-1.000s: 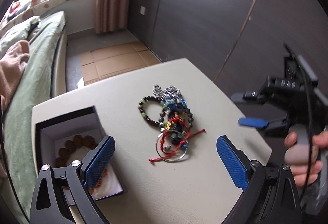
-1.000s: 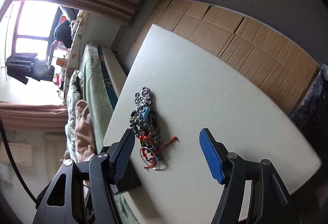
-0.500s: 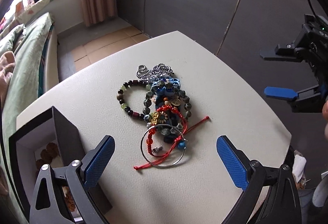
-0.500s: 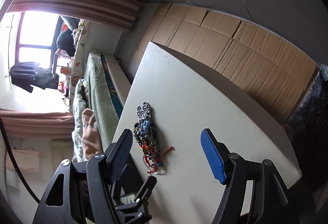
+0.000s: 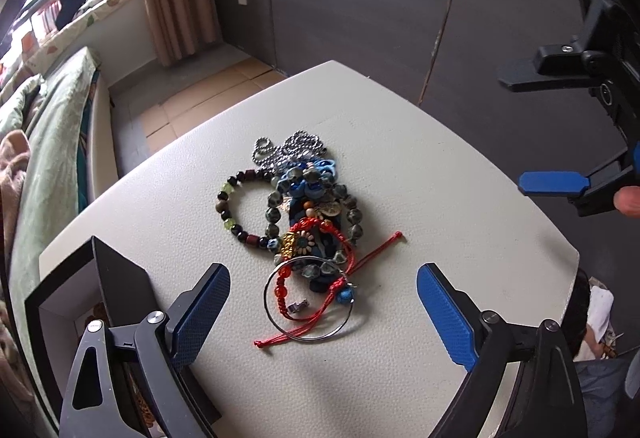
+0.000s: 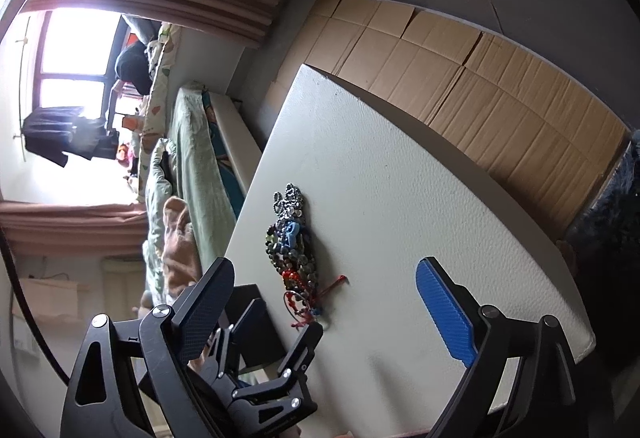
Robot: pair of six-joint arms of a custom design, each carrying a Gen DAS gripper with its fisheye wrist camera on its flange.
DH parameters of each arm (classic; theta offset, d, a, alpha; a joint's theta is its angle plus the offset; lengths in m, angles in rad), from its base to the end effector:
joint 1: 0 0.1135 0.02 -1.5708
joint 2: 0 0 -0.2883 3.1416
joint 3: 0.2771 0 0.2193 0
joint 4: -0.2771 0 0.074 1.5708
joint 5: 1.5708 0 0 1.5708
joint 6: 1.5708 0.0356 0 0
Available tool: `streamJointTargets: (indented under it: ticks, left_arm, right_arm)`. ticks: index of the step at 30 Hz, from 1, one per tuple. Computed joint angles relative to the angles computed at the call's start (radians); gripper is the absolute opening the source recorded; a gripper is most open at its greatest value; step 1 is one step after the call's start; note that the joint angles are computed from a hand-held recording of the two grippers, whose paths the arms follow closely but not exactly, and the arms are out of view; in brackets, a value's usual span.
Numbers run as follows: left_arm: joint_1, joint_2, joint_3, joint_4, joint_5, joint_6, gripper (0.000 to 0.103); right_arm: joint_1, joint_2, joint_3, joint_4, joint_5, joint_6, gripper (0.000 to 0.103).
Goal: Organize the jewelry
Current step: 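Reach the left tool to the jewelry pile and grasp the silver hoop, then carry silver hoop over box with left tool while right tool grasps red string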
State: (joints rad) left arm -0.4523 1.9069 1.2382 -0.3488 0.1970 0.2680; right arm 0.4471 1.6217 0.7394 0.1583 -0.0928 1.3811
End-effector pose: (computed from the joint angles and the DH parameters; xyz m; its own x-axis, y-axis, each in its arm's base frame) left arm 0.3343 -0.1702 0.2093 -0.5999 0.5802 -0.5508 0.7051 0.7087 -0.0214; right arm 0.2664 0.1314 0.2042 -0.5969 0.7983 -0.0810 0.4936 0.4449 0.7473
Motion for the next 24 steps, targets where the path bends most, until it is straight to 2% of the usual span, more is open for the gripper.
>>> streamJointTargets:
  ticks: [4,5,13,14,15,17,24]
  left_arm:
    - [0.002,0.031,0.025,-0.026,0.002,0.004,0.094]
    - [0.000,0.037,0.027,-0.022,-0.010,0.007,0.089]
    - [0.005,0.093,0.071,-0.058,-0.037,0.011,0.068]
    - [0.008,0.090,0.071,-0.058,-0.040,0.006,0.057]
    - [0.014,0.089,0.075,-0.062,-0.035,-0.001,0.053]
    - [0.039,0.087,0.085,-0.077,0.016,-0.016,0.052]
    - [0.083,0.014,0.053,-0.063,0.079,-0.045,0.052]
  right_arm:
    - [-0.004,0.011,-0.011,0.030,-0.020,0.009,0.093]
    - [-0.004,0.015,-0.011,0.034,-0.025,0.010,0.093]
    - [-0.003,0.018,-0.009,0.043,-0.045,0.009,0.093]
    - [-0.005,0.017,-0.010,0.044,-0.047,0.009,0.093]
    - [-0.005,0.016,-0.012,0.046,-0.048,0.011,0.093]
    - [-0.003,0.016,-0.012,0.046,-0.045,0.014,0.093]
    - [0.028,0.040,0.078,-0.056,-0.019,-0.070,0.093]
